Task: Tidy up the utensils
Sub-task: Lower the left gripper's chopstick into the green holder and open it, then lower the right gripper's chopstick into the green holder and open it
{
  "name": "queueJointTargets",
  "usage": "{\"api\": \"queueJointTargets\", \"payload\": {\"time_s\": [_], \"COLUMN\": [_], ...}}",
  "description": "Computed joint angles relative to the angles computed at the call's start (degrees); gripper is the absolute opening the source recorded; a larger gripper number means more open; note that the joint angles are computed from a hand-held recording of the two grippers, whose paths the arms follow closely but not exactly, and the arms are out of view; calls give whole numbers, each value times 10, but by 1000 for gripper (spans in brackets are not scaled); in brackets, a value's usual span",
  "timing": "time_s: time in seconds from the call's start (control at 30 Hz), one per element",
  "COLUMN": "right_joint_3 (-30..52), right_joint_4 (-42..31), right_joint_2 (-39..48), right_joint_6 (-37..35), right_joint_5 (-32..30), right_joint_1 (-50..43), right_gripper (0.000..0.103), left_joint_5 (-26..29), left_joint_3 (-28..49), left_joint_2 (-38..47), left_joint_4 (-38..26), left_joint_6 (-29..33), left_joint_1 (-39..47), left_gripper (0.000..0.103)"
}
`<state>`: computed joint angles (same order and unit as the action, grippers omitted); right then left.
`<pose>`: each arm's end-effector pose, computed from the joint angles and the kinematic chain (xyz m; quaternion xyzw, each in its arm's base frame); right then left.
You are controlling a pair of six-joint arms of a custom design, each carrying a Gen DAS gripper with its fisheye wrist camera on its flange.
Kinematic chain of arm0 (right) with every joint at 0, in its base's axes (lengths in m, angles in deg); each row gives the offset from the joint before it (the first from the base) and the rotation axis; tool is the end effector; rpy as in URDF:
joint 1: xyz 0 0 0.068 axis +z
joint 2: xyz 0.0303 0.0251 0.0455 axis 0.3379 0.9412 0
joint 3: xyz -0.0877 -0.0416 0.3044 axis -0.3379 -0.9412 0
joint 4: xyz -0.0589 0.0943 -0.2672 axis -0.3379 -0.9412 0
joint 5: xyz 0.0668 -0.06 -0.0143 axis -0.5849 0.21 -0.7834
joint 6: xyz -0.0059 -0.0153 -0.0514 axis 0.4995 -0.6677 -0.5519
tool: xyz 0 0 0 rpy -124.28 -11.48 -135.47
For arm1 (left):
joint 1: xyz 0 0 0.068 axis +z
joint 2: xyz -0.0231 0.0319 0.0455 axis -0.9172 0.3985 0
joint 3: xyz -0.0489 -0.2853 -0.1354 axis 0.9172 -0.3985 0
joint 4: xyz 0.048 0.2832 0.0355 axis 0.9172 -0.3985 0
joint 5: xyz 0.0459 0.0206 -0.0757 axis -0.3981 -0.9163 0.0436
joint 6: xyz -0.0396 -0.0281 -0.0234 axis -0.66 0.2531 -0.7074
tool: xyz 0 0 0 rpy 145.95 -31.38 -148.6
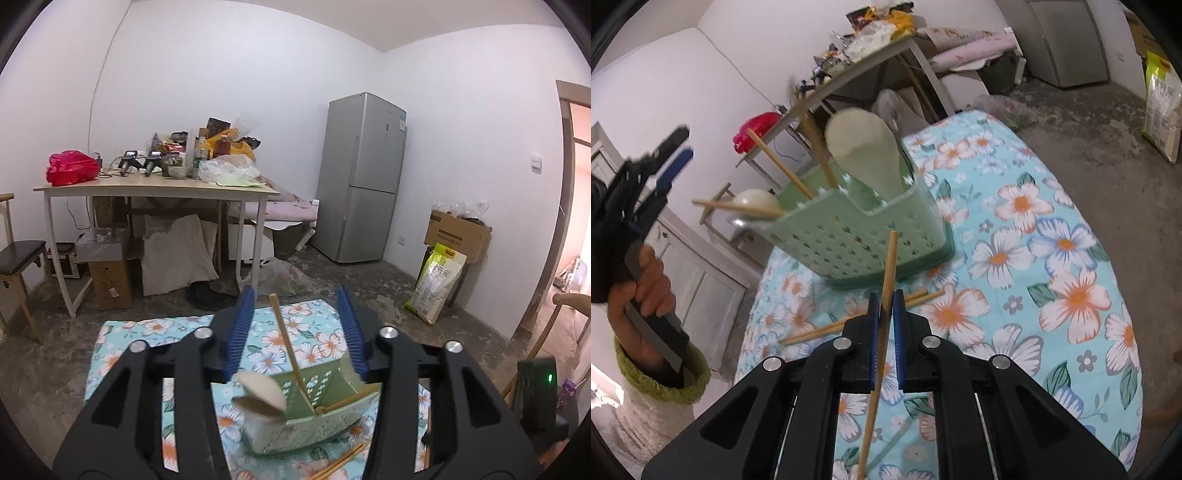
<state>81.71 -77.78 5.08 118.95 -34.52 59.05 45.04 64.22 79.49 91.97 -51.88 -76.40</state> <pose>0.2315 0.1953 0.2063 -0.0591 0.9014 0.3022 0.3044 0.2162 -0.0377 0.2962 0.0139 0.7975 -0.0944 0.5958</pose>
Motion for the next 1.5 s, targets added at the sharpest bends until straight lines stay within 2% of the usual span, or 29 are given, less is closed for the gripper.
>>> {"api": "queueJointTargets", "payload": {"time_s": [0.23,0.4,0.6,0.83,1.0,1.27,1.37,1.43,1.5], "right_joint_3": [26,61,120,192,241,258,272,265,248], "right_joint_4": [-22,-17,37,111,143,220,198,191,199], "right_joint_2": [-62,-96,-87,-1,74,164,185,179,161], "right_joint_6": [-41,-86,-140,-189,-211,-254,-267,-258,-252], "right_joint_5": [27,53,101,145,187,259,261,249,243], "right_joint_1": [7,10,15,24,38,60,63,59,57], "right_gripper": [6,6,6,6,6,7,9,29,38], "left_joint_5": [20,30,33,31,7,-9,-13,-13,-9], "left_joint_3": [-44,-89,-140,-159,-168,-184,-187,-188,-188], "left_joint_2": [-128,-189,-250,-302,-312,-313,-312,-310,-308], "left_joint_4": [-117,-188,-247,-295,-302,-313,-311,-307,-307], "left_joint_6": [-2,-13,-31,-23,-28,-46,-49,-48,-48], "left_joint_1": [18,31,53,86,72,52,47,48,50], "left_gripper": [72,81,84,87,88,89,89,89,89]}}
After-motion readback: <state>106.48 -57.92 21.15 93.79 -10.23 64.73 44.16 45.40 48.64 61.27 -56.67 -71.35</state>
